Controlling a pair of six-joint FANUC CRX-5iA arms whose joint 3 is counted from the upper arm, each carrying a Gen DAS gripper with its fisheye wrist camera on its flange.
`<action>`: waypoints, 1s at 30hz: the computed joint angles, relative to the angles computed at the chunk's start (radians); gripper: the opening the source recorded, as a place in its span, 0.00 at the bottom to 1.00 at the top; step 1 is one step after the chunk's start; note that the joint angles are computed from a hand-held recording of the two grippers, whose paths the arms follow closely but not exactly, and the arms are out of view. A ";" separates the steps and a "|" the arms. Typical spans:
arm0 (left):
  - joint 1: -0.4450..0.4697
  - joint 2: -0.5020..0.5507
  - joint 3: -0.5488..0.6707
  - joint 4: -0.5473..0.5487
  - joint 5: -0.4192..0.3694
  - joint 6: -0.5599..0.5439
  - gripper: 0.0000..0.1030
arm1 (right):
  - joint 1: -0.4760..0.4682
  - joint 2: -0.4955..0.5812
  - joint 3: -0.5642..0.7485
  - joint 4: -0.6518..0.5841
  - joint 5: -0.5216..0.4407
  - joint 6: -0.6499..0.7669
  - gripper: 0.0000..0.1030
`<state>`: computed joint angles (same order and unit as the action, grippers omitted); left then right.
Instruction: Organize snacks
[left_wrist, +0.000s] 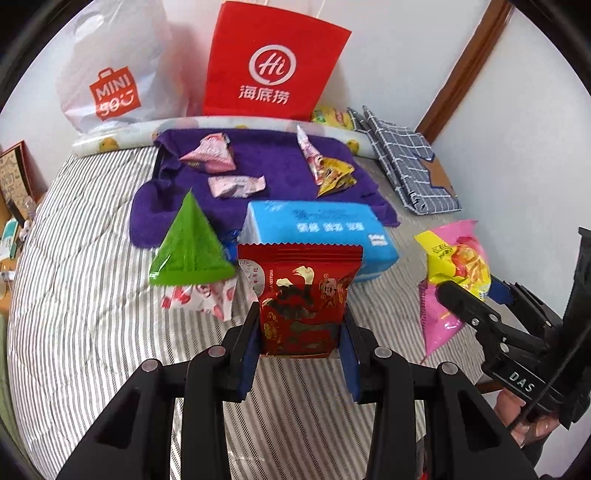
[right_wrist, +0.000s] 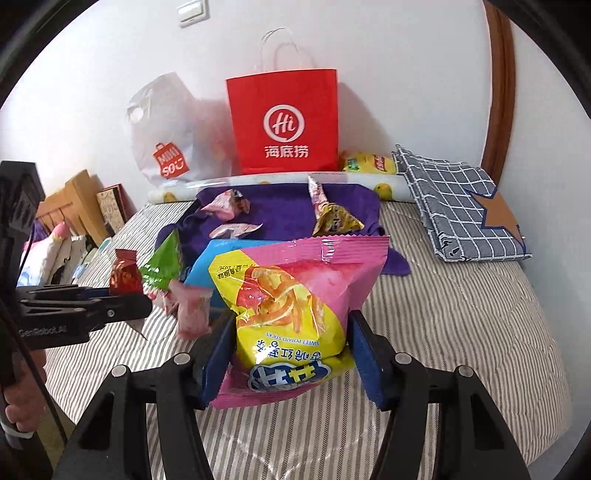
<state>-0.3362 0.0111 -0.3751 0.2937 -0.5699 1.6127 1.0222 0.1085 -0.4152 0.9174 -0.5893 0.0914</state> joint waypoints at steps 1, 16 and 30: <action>-0.001 0.004 0.006 0.002 -0.001 -0.003 0.37 | -0.007 -0.001 0.001 -0.007 0.006 0.000 0.57; 0.016 0.074 0.103 0.052 -0.023 -0.054 0.37 | -0.072 0.032 0.074 -0.034 0.019 0.059 0.57; 0.054 0.153 0.178 0.121 -0.034 -0.123 0.37 | -0.134 0.114 0.187 -0.095 0.046 0.165 0.57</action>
<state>-0.2827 0.1642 -0.1967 0.4144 -0.6034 1.4896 0.8886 0.2226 -0.2277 0.8222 -0.5428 0.2560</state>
